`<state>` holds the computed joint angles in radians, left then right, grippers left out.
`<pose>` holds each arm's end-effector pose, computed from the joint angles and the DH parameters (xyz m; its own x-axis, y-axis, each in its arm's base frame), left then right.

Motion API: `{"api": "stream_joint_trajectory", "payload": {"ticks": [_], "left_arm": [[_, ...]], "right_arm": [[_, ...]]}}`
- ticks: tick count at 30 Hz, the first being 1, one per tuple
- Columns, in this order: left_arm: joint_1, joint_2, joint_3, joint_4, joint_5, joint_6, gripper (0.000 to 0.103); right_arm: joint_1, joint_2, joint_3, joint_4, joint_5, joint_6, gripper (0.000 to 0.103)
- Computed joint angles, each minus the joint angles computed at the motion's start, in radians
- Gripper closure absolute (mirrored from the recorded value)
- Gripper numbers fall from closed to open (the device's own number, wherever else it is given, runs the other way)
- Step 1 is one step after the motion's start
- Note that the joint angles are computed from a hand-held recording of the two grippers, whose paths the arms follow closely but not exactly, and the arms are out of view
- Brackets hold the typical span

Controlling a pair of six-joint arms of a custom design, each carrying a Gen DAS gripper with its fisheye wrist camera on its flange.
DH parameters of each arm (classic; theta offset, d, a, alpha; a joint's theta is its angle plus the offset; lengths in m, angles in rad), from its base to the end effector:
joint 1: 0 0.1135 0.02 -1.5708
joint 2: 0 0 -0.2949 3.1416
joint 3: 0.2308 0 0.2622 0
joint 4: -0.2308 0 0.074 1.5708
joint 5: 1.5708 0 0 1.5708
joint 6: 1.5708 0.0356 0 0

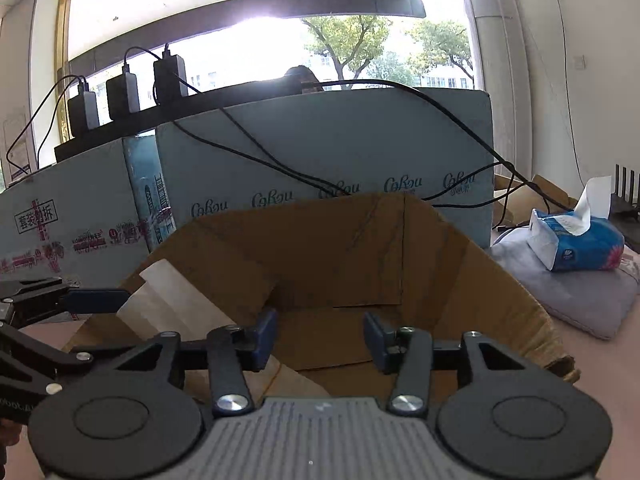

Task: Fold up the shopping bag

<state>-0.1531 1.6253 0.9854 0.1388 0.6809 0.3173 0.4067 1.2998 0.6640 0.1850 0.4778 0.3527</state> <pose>0.3581 -0.0779 0.2548 -0.2439 0.2829 -0.9276 0.7791 0.6267 -0.0137 0.2610 0.0946 0.2483 -0.3655 0.1766 -0.9139 0.1653 0.9786 0.1229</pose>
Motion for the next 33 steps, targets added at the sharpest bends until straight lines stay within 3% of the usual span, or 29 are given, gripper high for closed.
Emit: {"api": "stream_joint_trajectory", "payload": {"ticks": [5, 11, 13, 19, 23, 26, 33], "left_arm": [[0.079, -0.069, -0.128, 0.207, 0.096, -0.072, 0.000], [0.258, -0.121, -0.220, 0.370, 0.260, -0.183, 0.000], [0.331, -0.128, -0.241, 0.403, 0.298, -0.211, 0.000], [0.549, -0.091, -0.301, 0.573, 0.426, -0.192, 0.000], [0.672, -0.049, -0.267, 0.491, 0.481, -0.095, 0.000], [0.744, -0.012, -0.249, 0.450, 0.463, -0.019, 0.000], [0.842, 0.084, -0.215, 0.439, 0.451, 0.108, 0.000]], "right_arm": [[0.124, -0.037, 0.005, 0.002, 0.131, -0.034, 0.030], [0.311, -0.001, 0.050, 0.064, 0.280, -0.091, 0.018], [0.371, 0.036, 0.077, 0.096, 0.311, -0.114, 0.009], [0.514, 0.190, 0.191, 0.155, 0.377, -0.180, 0.004], [0.565, 0.314, 0.272, 0.209, 0.386, -0.177, 0.002], [0.593, 0.423, 0.326, 0.270, 0.387, -0.143, 0.001], [0.603, 0.649, 0.468, 0.222, 0.285, 0.026, 0.001]]}}
